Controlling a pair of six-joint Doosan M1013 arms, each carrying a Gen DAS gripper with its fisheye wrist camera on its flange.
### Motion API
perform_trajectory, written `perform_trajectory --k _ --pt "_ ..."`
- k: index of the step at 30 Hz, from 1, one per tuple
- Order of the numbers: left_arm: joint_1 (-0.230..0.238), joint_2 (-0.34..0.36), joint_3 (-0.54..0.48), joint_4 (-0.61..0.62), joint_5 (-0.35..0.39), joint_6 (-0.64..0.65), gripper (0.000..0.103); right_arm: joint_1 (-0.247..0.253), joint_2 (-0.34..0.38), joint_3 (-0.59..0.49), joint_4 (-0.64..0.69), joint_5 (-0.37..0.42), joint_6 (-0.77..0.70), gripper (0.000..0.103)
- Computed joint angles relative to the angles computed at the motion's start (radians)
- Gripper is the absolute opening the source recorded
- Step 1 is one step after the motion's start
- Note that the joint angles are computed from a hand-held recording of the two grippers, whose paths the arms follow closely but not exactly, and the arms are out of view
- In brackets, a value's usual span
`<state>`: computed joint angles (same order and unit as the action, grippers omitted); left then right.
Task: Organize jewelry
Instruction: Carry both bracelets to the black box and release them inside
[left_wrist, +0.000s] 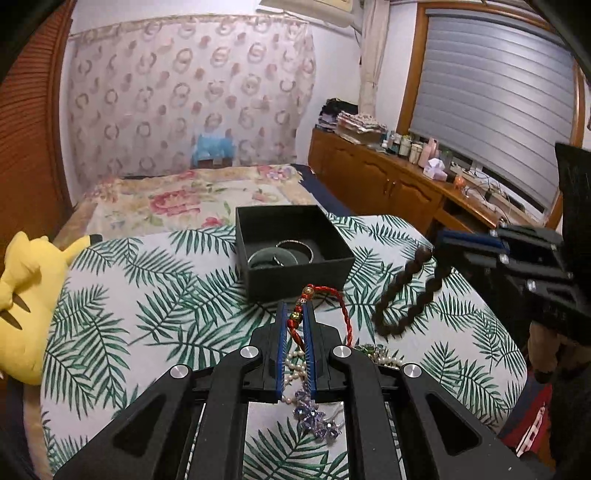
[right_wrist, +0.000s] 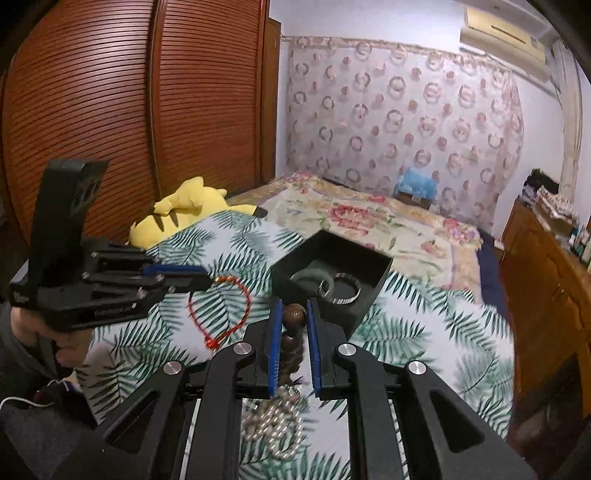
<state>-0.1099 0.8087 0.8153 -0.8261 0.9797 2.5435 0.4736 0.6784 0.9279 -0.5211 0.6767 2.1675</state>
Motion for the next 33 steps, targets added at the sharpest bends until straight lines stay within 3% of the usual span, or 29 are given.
perform_trajectory --k 13,33 --pt "-0.009 0.025 -0.056 0.018 -0.018 -0.023 0.008 -0.030 0.072 -0.168 0.004 0.062 -0.053 0.015" --pt "-0.037 0.135 -0.297 0.143 0.007 -0.166 0.008 -0.096 0.293 -0.543 0.145 0.288 -0.144 0.015"
